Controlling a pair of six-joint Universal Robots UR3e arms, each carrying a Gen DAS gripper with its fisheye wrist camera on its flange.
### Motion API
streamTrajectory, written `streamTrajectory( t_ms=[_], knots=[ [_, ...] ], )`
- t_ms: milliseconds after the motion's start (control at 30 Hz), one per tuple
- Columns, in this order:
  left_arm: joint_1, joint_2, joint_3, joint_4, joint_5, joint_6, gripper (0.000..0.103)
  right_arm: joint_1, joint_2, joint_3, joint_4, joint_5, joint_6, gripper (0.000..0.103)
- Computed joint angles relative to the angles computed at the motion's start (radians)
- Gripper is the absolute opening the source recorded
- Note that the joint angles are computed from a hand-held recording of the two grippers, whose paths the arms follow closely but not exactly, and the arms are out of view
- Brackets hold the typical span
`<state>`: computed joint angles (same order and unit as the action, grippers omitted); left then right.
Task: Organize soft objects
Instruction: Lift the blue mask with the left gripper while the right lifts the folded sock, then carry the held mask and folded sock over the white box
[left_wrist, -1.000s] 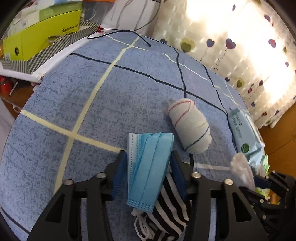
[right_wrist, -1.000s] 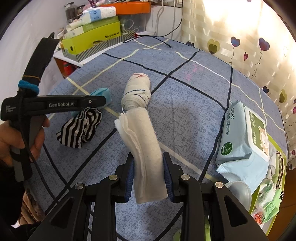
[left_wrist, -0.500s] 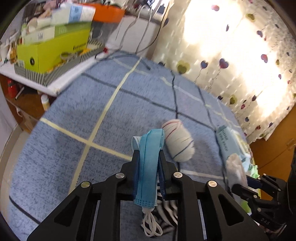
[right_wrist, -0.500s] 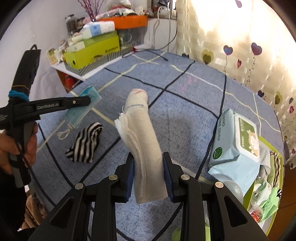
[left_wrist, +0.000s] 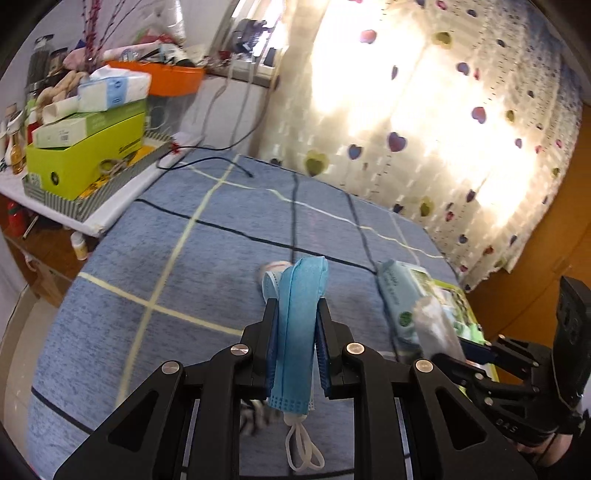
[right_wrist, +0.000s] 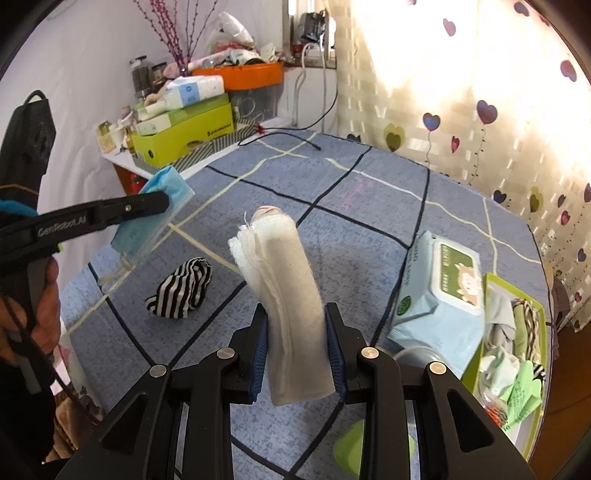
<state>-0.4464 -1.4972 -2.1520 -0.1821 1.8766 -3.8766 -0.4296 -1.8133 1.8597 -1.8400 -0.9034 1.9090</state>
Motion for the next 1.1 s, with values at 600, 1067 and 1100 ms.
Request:
streamTrajectory(
  t_ms=[600,1067,1100],
  knots=[
    [-0.219,-0.295,0.404,-0.117,0.057,0.005,0.019,-0.328,-0.097,-0.069,0.362,0.116,-0.283,0.028],
    [-0.293,-0.501,0.756,-0.25,0.05,0.046,0.019,-0.497,-0.011,-0.176,0.488,0.15,-0.391,0.028],
    [-0.297,-0.52,0.788,-0.261,0.044,0.051,0.019,-0.505,-0.002,-0.182,0.487,0.15,-0.391,0.028]
  ],
)
